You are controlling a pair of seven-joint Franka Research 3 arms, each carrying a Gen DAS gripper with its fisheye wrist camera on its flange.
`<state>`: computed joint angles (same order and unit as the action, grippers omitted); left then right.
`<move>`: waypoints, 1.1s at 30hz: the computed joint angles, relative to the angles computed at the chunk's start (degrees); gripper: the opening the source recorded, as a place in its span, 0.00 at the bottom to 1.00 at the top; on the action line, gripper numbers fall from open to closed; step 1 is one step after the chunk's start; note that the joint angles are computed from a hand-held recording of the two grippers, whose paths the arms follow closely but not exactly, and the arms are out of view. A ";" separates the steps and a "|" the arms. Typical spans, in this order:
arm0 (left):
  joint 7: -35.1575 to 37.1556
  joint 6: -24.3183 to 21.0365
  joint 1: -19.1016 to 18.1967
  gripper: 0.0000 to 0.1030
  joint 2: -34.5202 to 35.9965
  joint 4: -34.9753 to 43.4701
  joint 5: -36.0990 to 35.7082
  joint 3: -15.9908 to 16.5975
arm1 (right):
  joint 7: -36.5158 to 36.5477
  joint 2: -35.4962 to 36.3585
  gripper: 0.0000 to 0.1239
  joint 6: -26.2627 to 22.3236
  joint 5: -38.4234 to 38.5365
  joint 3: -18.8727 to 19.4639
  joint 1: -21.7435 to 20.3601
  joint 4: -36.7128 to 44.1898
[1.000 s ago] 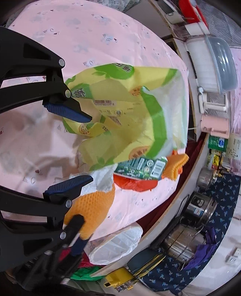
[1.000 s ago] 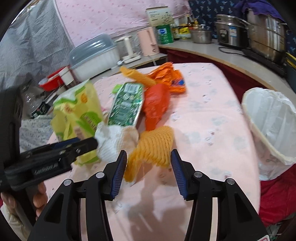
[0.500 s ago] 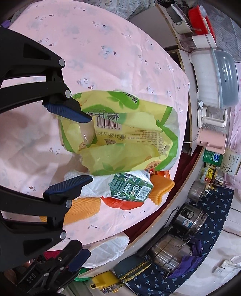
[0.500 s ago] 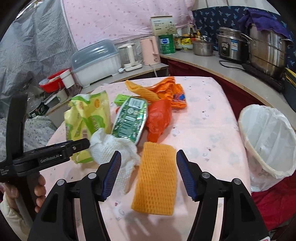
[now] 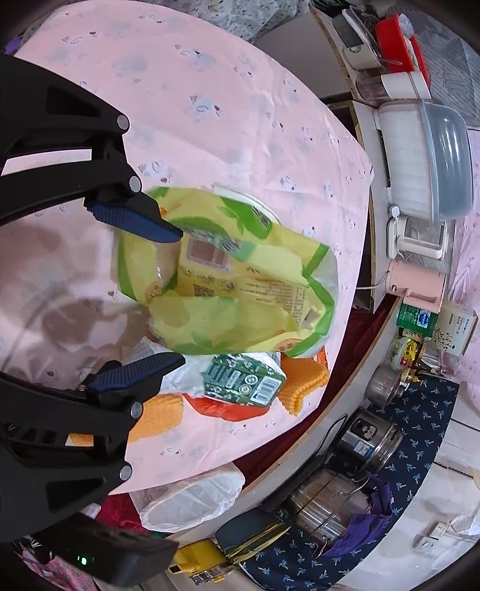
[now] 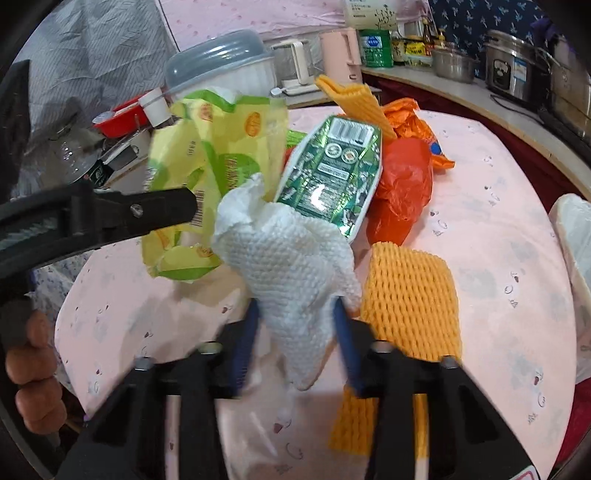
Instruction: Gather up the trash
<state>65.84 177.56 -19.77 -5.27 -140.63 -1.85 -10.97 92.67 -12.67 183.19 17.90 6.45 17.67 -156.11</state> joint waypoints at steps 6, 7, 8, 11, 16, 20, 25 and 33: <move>-1.73 -0.15 0.98 0.67 4.34 4.39 3.26 -1.64 | -0.81 -1.26 0.02 1.63 2.36 -2.99 1.00 -1.04; -3.82 -0.31 1.51 0.67 5.32 5.39 5.97 -2.03 | -0.85 -1.61 0.02 1.73 2.46 -3.20 0.86 -1.17; -7.54 -0.46 1.88 0.66 6.38 6.50 10.54 -2.05 | -0.58 -2.04 0.02 1.86 2.33 -2.37 -0.34 -1.41; -6.13 -1.59 3.18 0.34 9.04 9.38 10.49 -4.03 | -0.04 -3.02 0.02 2.02 2.13 -1.60 -2.04 -2.00; -10.50 -3.46 1.85 0.03 9.89 11.35 15.38 -2.53 | 0.86 -5.78 0.02 2.68 1.93 -0.18 -5.12 -3.55; -16.14 -2.75 1.89 0.01 8.17 10.92 21.56 -1.73 | 1.82 -8.75 0.02 3.46 1.84 0.70 -8.03 -4.88; -18.99 -1.97 2.46 0.01 5.79 10.78 25.08 -2.66 | 2.17 -13.18 0.02 4.48 1.90 0.61 -10.10 -6.42; -16.33 -1.46 0.94 0.01 4.78 13.47 24.58 -5.00 | 1.90 -20.39 0.02 5.13 1.58 1.87 -15.66 -8.15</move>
